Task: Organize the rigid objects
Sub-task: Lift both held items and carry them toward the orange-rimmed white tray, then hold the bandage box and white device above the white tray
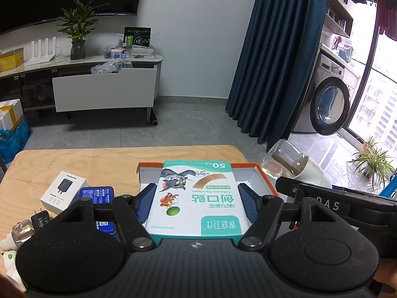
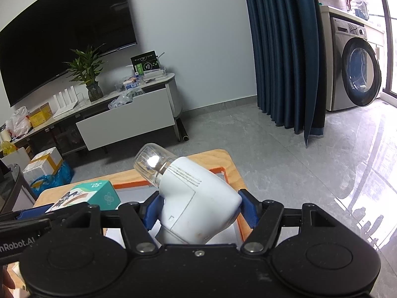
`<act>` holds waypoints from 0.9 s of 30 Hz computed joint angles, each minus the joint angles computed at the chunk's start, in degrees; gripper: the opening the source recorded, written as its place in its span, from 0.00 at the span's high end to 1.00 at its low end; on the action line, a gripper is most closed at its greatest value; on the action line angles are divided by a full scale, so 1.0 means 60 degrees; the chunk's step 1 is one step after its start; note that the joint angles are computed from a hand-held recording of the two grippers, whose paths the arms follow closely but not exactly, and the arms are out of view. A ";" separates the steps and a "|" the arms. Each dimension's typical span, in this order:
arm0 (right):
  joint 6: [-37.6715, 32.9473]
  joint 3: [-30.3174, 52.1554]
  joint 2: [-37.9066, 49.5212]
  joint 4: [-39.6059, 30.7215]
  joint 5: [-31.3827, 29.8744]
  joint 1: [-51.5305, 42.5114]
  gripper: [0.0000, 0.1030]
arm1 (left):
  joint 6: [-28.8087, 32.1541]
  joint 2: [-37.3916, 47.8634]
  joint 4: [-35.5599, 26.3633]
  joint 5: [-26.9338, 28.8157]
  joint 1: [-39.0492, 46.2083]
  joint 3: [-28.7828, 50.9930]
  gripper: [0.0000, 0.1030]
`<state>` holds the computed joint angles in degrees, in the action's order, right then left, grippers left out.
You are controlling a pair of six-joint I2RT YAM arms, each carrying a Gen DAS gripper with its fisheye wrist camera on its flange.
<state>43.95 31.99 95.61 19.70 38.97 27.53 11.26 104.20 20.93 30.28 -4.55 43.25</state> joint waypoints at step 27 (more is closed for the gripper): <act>-0.0200 0.0088 0.0409 0.0237 -0.0269 -0.0331 0.23 | -0.0152 0.0459 0.0228 -0.0196 -0.0241 0.0207 0.30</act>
<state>42.75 32.52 98.06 21.12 37.36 25.54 10.35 106.96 22.30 29.10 -6.00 44.49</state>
